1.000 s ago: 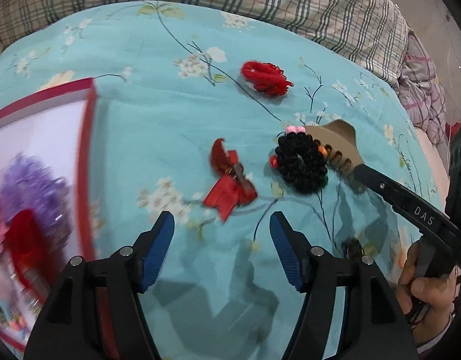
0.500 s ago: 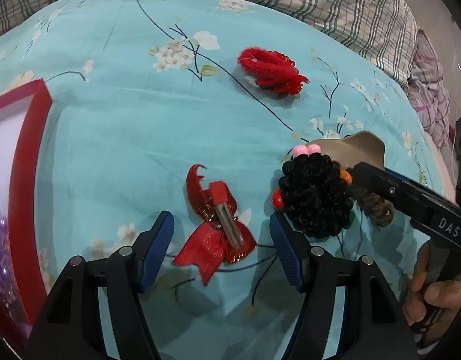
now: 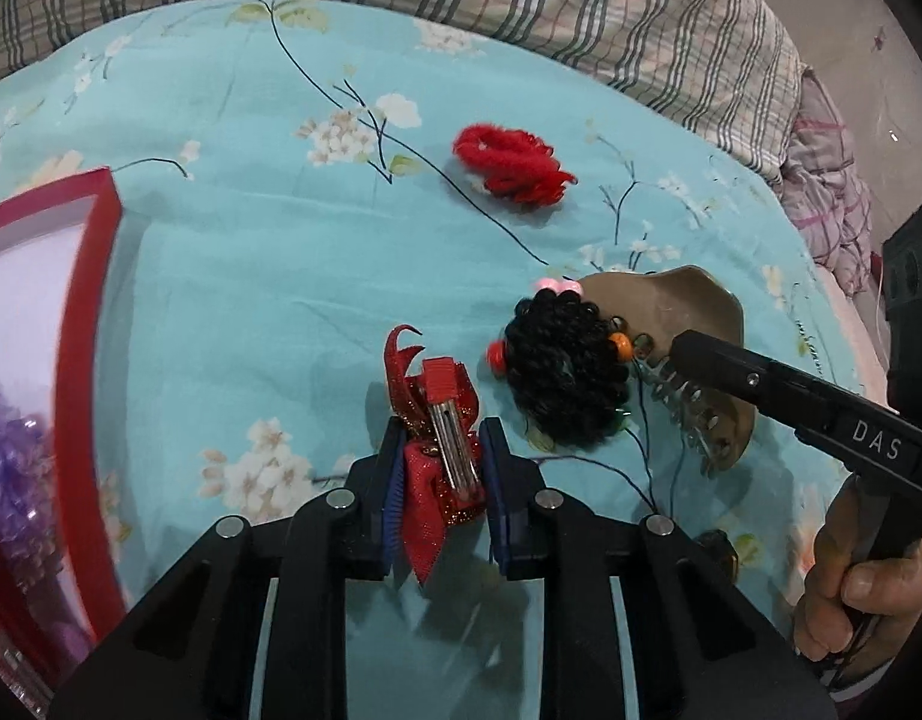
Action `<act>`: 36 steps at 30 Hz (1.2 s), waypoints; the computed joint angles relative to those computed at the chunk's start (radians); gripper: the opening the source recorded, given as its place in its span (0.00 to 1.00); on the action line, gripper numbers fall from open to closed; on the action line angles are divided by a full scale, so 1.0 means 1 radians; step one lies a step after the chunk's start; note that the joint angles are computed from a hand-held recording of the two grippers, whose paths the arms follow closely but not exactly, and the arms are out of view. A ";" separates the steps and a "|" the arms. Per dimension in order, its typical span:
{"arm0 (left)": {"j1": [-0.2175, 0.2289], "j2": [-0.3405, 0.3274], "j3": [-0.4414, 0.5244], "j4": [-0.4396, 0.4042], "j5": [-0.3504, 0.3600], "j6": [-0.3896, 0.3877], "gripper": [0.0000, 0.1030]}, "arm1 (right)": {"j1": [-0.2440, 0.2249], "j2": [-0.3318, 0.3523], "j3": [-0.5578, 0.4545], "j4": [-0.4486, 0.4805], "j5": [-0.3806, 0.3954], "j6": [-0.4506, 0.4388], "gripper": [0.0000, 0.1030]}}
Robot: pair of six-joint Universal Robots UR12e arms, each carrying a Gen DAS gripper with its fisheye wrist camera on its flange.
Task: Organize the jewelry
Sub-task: 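Grasp the small red bow clip with the left tool while the right tool grasps the tan claw clip, then carry the red bow clip and tan claw clip into the tray and release both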
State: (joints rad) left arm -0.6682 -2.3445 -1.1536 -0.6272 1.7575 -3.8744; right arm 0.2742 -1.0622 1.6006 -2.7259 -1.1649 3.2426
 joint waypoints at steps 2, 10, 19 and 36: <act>-0.002 0.012 -0.018 0.013 0.006 -0.001 0.20 | 0.011 -0.014 0.011 -0.018 -0.046 -0.007 0.23; -0.010 0.072 -0.089 0.079 0.030 -0.023 0.20 | 0.004 -0.065 0.072 -0.117 -0.001 0.069 0.22; -0.024 0.164 -0.197 0.139 0.111 -0.042 0.20 | 0.037 -0.080 0.081 -0.183 0.050 0.109 0.22; -0.002 0.356 -0.472 0.144 0.258 -0.202 0.20 | 0.173 0.002 0.004 -0.242 0.185 0.210 0.22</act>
